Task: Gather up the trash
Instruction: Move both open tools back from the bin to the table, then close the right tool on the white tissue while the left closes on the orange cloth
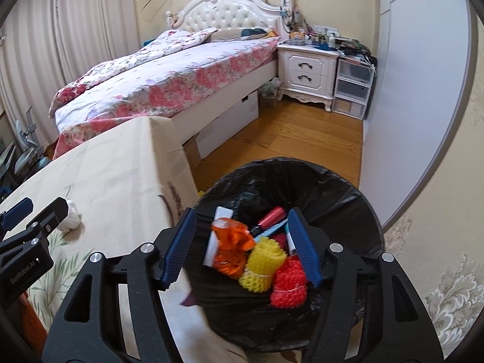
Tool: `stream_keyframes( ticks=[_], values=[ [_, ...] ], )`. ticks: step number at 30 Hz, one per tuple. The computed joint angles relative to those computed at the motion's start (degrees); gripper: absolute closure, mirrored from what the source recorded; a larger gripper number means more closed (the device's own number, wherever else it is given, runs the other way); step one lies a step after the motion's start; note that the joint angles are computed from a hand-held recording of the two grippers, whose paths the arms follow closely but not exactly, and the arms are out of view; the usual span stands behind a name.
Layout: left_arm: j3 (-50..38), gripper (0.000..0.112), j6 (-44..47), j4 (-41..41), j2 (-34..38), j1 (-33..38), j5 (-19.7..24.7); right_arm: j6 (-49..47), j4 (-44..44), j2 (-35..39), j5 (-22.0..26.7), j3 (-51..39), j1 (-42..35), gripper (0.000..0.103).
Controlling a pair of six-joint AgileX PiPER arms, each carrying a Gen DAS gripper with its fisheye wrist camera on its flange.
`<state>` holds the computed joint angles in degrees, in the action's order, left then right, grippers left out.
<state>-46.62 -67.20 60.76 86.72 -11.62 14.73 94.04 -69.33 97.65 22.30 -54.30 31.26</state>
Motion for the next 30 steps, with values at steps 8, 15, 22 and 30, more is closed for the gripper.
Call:
stream_keyframes(
  ticks=[8, 15, 22, 30],
  values=[
    [3.2, 0.03, 8.7, -7.0, -2.0, 10.2, -2.4, -6.0, 5.0, 3.6, 0.9, -5.4, 5.3, 0.041],
    [4.5, 0.03, 16.2, -12.6, -2.3, 16.9, -4.1, -13.0, 10.7, 7.4, 2.0, -11.8, 9.9, 0.041],
    [6.1, 0.03, 23.8, -18.9, -3.6, 21.8, -5.7, -19.9, 15.9, 11.0, 3.2, -18.4, 13.8, 0.04],
    [6.4, 0.03, 41.7, -36.0, -3.7, 26.5, -6.9, -28.9, 23.9, 15.8, 4.5, -25.9, 15.8, 0.04]
  ],
)
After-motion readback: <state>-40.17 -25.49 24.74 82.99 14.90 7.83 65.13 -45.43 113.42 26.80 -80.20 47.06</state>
